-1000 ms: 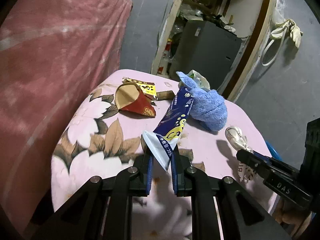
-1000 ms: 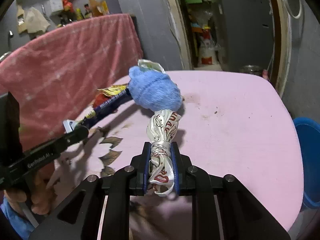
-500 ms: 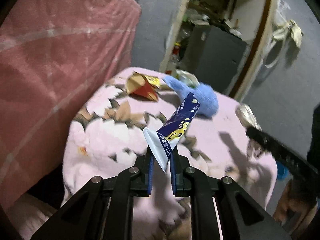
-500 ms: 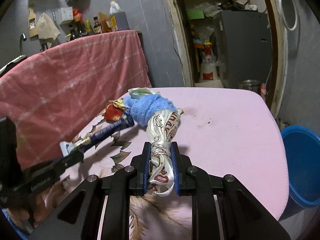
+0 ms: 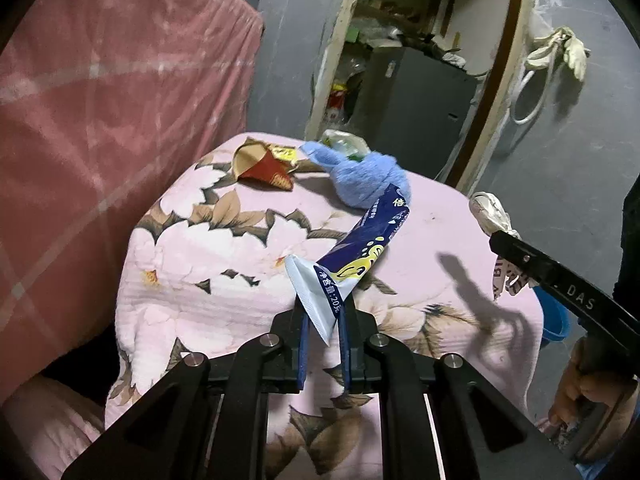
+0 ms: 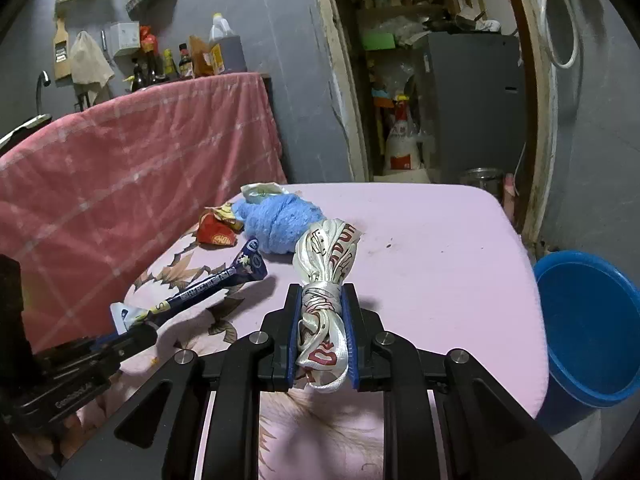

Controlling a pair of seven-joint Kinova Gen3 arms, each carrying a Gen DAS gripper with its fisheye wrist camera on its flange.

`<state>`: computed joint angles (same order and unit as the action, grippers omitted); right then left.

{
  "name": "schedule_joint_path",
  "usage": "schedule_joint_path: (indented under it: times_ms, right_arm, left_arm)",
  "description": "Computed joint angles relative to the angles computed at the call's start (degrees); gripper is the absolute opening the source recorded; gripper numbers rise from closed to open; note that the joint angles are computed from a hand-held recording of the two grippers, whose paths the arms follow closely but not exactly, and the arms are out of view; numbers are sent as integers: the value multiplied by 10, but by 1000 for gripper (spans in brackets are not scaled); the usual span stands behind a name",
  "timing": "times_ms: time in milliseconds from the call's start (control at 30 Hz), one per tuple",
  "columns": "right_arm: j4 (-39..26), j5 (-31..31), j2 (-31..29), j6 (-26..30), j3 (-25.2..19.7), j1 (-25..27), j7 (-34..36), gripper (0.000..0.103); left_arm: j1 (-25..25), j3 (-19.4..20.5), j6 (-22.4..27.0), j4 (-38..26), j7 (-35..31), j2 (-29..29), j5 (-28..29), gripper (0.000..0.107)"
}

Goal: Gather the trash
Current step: 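Carry the cable bundle and toothpaste tube over the blue bucket with both tools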

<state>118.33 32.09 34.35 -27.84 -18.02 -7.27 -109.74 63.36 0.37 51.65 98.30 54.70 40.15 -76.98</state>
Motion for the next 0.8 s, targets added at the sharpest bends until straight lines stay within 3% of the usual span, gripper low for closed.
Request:
schedule_joint_path:
  times_ms: [267, 467, 633, 800]
  right_arm:
    - [63, -73, -24, -128, 55, -24, 71, 17]
    - [114, -160, -37, -243, 97, -45, 148, 17]
    - [121, -175, -40, -279, 107, -24, 143, 17]
    - [117, -179, -41, -297, 123, 10, 128, 17]
  left_arm:
    - [12, -6, 22, -22, 19, 15, -53, 10]
    - [10, -15, 43, -84, 1, 40, -103, 10]
    - [2, -29, 30, -149, -27, 66, -138, 10]
    - [-5, -52, -13, -254, -90, 116, -153, 10]
